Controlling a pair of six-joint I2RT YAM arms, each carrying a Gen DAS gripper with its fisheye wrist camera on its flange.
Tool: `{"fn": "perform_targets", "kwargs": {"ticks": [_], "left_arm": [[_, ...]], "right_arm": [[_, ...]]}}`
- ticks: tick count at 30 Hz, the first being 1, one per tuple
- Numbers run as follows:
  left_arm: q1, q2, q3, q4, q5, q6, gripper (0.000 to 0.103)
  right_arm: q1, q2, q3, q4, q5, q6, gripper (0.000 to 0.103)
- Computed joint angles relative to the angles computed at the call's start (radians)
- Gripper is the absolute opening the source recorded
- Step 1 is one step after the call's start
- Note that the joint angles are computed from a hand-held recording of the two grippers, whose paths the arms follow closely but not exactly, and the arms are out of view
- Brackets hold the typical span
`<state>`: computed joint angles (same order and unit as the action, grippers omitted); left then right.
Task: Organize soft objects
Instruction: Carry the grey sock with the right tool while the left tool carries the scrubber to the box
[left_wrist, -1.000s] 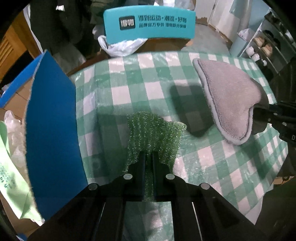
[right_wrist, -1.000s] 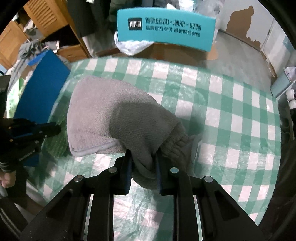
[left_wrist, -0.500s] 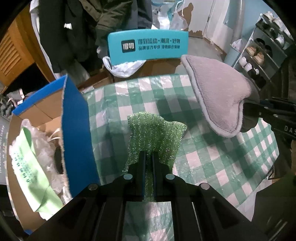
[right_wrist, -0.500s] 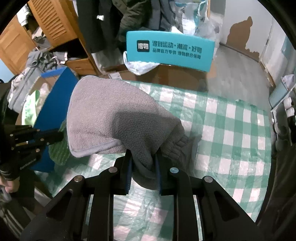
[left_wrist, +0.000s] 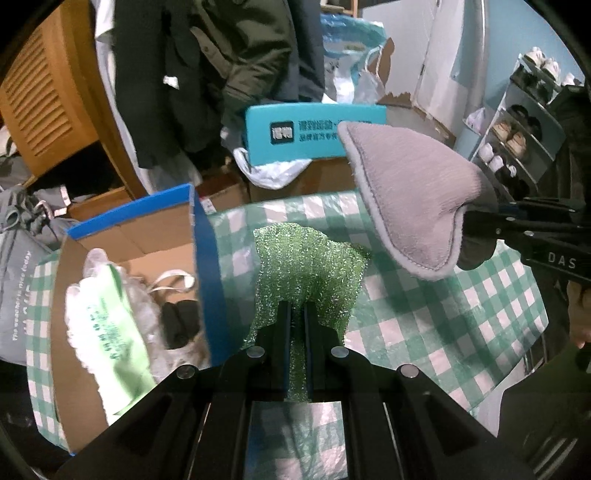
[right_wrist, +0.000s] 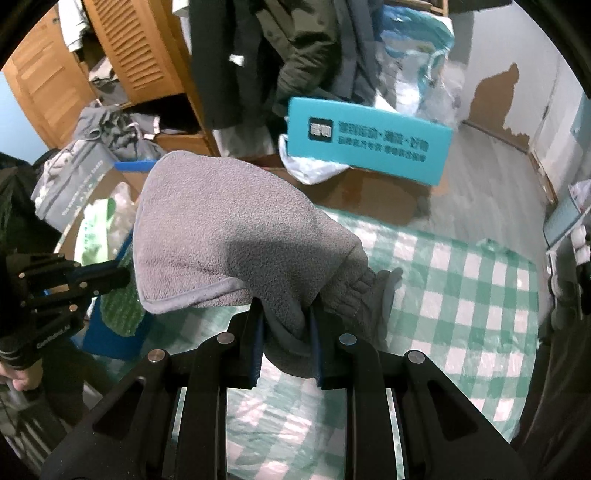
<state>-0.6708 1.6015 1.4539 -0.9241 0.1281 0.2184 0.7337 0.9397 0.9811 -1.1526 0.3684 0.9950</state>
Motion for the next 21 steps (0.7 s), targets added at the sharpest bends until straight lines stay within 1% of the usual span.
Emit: {"fn": "perform_targets", "kwargs": {"ticks": [10,21], "left_arm": [[0.119,-0.063,-0.008,-0.008,0.037,0.044,0.006],[0.291,-0.057,0.003,-0.007,0.080,0.097,0.006]], "right_arm": [[-0.019,0.152,0.128,0.083,-0.010,-0.091,0.019],[-0.036,0.363,0.305,0.165,-0.044,-0.189,0.019]]}}
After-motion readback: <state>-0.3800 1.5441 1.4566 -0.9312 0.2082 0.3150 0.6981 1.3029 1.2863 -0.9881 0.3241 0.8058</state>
